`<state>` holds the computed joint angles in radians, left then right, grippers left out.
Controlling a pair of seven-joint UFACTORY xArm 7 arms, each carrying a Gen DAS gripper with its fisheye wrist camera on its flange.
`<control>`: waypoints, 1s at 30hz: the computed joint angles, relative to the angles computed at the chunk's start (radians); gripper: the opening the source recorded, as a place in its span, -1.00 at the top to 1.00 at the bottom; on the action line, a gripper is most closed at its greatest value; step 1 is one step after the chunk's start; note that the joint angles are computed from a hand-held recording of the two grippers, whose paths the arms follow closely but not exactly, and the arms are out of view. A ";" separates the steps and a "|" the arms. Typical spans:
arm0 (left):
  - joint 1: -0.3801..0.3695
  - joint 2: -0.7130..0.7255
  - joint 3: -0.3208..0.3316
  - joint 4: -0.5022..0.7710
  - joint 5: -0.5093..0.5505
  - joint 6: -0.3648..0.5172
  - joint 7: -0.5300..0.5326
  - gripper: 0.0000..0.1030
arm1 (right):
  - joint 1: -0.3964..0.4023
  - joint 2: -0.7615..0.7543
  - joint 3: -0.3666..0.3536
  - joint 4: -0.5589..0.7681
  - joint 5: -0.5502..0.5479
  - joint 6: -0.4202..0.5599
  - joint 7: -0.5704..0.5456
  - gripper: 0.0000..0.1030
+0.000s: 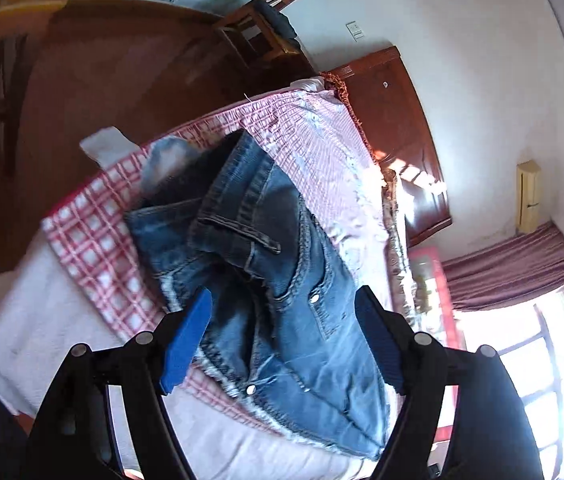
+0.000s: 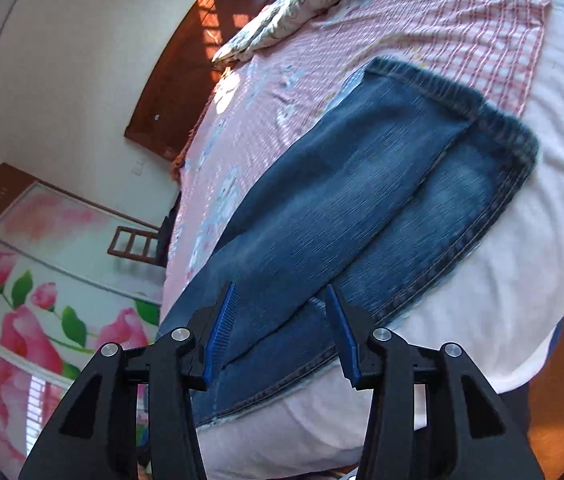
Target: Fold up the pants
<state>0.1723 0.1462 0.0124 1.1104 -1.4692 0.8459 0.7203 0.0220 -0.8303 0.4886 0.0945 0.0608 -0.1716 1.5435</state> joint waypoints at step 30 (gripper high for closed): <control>-0.028 0.166 -0.110 0.262 0.017 -0.123 -0.077 0.81 | -0.094 -0.307 -0.137 -0.124 0.025 0.312 0.219 0.12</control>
<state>0.1439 0.3122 -0.0980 1.3720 -1.4517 0.7224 0.6430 -0.0725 -1.1378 0.3520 -0.0298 0.0859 0.1408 1.7624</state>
